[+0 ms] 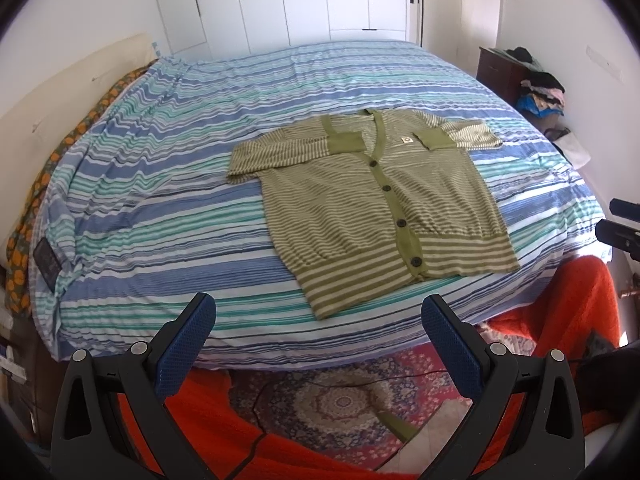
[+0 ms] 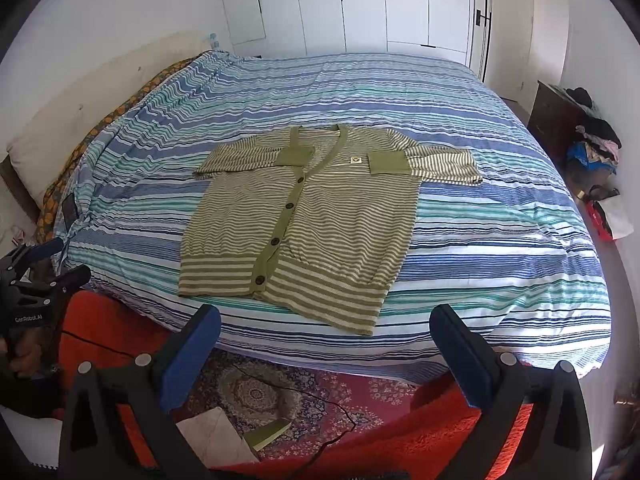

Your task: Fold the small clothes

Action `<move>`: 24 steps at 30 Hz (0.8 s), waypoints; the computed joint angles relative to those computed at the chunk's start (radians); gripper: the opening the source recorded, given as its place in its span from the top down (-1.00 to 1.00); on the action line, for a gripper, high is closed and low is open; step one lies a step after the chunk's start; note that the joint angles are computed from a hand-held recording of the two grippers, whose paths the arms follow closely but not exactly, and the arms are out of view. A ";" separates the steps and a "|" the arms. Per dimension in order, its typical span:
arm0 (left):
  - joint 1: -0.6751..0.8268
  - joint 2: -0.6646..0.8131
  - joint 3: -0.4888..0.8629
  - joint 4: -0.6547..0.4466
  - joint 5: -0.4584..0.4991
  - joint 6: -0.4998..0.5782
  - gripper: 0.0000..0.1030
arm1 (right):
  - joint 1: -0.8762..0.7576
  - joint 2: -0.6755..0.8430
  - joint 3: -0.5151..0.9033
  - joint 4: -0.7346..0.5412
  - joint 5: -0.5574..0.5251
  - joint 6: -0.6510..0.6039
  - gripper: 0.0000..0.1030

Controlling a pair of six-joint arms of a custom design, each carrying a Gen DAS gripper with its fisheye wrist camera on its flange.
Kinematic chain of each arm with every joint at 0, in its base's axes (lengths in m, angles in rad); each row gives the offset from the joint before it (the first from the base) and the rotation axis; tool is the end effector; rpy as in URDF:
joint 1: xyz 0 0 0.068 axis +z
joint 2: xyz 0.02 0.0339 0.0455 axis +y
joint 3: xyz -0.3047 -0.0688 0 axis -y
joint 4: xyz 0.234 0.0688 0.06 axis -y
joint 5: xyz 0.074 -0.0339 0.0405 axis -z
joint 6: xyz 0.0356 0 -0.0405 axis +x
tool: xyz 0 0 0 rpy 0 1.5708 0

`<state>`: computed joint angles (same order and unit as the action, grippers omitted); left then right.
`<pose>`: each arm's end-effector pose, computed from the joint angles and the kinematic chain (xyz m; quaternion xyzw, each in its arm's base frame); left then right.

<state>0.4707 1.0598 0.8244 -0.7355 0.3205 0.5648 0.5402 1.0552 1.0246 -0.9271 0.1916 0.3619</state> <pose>0.1596 0.0686 0.2941 0.0915 0.9399 0.0119 0.3289 0.1477 0.0807 0.3423 -0.0557 0.9478 0.0489 0.3101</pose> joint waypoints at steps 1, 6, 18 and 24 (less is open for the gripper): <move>0.000 0.000 0.000 0.000 0.000 0.000 -0.99 | 0.001 0.002 0.000 0.000 0.000 0.002 -1.00; -0.002 0.000 -0.001 0.001 -0.001 -0.001 -0.99 | 0.008 0.007 0.005 0.003 0.000 0.007 -1.00; -0.023 0.007 0.004 0.001 -0.010 -0.012 -0.99 | 0.008 0.015 0.005 0.007 -0.004 0.003 -1.00; -0.035 0.012 0.001 0.005 -0.020 -0.018 -0.99 | -0.009 0.018 0.005 0.009 -0.019 -0.005 -1.00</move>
<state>0.4353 1.0720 0.8257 -0.7304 0.3005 0.5470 0.5309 1.0736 1.0294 -0.9181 0.1729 0.3566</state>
